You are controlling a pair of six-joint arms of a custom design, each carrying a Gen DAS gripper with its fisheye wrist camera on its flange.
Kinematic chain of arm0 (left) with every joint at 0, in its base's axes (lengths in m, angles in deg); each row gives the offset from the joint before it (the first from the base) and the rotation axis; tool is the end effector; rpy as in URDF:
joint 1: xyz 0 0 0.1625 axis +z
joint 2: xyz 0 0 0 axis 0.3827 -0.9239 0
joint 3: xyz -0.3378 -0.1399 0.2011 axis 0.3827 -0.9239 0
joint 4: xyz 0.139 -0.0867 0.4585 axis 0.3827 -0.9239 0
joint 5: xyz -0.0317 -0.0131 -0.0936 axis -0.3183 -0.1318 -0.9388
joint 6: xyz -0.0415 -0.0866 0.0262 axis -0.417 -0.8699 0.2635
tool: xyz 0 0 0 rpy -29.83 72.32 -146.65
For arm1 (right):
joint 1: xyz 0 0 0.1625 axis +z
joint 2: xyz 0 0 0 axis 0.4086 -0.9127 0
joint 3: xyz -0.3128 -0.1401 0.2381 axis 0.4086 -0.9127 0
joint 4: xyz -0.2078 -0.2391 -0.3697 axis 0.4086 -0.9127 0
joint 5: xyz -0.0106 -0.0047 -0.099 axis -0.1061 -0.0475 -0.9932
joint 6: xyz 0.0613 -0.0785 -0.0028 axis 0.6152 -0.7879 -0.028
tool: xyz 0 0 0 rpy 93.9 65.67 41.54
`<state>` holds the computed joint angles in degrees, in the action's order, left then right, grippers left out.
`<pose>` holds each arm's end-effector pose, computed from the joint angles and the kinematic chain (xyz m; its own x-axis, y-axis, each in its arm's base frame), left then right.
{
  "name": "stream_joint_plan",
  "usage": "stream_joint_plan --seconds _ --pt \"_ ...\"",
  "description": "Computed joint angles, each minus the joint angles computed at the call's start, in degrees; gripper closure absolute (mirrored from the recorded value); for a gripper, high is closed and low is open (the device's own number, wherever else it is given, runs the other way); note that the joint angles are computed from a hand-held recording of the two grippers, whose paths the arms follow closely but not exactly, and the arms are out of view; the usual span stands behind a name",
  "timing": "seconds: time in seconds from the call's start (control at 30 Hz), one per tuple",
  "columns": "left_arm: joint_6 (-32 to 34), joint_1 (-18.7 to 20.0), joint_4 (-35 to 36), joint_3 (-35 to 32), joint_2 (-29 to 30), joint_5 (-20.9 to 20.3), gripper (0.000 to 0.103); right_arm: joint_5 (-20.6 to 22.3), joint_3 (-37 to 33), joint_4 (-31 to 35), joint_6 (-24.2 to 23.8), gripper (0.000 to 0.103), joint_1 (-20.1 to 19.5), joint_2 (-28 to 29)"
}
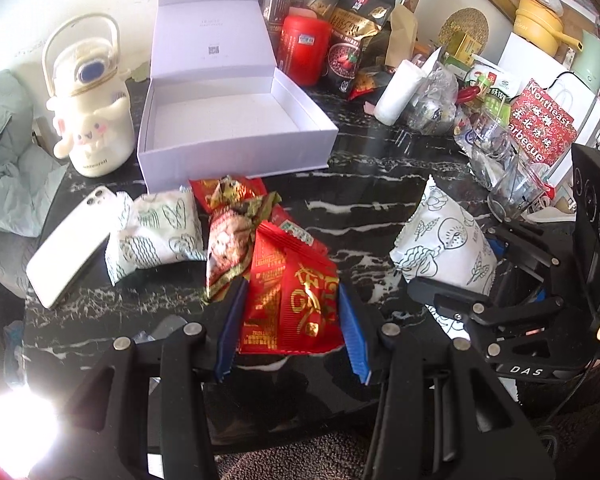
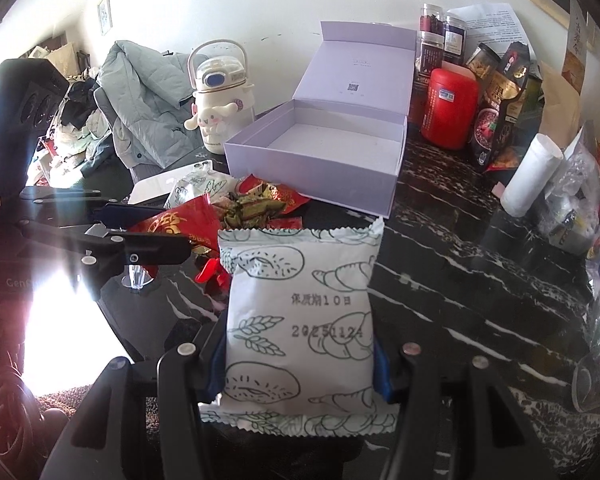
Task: Organize objects
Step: 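Release the red candy into the lavender box with the left gripper while the right releases the pastry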
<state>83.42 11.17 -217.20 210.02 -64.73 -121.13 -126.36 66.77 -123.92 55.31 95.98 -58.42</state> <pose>-0.2551 -0.3685 0.1657 -0.5673 0.7588 -0.3199 0.8097 0.5848 -0.0488 0.2123 -0.2532 0.1710 -0.7275 -0.0152 0.6859 -0.4751 0.7325 -0.4877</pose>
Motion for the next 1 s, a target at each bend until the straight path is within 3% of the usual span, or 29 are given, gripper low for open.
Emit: stream_joint_plan --seconds 0.3,1.0 --pt "2.1 0.6 -2.7 -3.6 4.0 1.4 0.06 1.2 -3.4 -1.4 -5.8 0.047 -1.5 0.1" --pt "9.0 4.7 -7.9 -14.5 17.7 4.2 0.06 8.4 -12.2 -4.4 -18.7 0.047 -9.9 4.7"
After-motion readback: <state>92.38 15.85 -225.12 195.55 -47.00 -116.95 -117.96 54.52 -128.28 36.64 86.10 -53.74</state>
